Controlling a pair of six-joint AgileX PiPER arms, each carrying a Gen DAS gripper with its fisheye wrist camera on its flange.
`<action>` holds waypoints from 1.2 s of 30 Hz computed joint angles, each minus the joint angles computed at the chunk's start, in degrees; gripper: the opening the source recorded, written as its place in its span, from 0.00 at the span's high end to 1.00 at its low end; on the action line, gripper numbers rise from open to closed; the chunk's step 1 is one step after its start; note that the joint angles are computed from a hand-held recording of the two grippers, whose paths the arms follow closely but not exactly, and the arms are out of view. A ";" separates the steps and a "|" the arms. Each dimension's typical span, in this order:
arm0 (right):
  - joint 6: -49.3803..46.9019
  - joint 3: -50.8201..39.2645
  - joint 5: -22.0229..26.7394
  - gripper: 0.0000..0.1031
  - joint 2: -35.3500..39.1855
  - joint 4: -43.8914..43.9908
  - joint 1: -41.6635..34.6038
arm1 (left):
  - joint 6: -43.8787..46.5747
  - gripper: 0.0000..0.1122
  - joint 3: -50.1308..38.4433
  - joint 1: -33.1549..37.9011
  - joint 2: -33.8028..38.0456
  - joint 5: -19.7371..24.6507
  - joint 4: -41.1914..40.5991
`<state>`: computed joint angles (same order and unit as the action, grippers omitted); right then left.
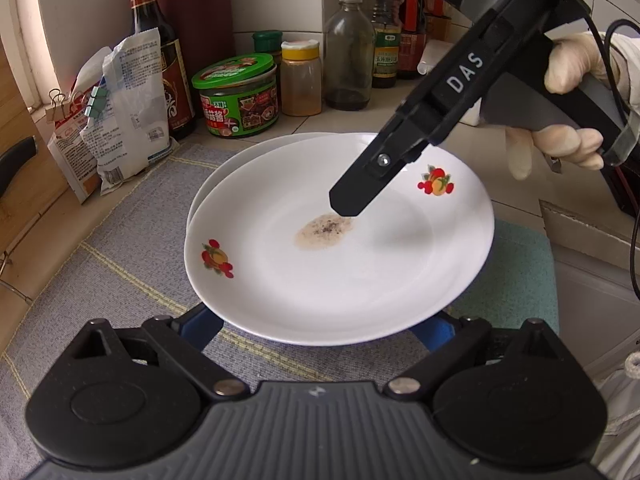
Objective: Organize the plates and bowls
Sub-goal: 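Lower the stained plate onto the stack and open both tools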
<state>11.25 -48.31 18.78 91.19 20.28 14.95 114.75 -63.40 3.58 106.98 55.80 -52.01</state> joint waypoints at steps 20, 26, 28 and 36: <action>27.45 -2.29 6.56 0.00 -2.24 -24.99 5.86 | 1.06 0.10 1.48 0.68 -0.95 -0.21 -2.10; 33.85 -5.30 12.02 0.00 -0.44 -32.80 8.88 | 1.66 0.10 2.61 1.44 -1.82 -0.46 -3.63; 34.74 -5.69 13.04 0.00 -0.21 -34.24 9.63 | 1.44 0.10 2.81 1.74 -1.98 -0.61 -3.92; 41.10 -4.96 14.94 0.00 -1.37 -41.38 12.99 | 2.15 0.11 4.05 4.24 -3.18 0.00 -6.27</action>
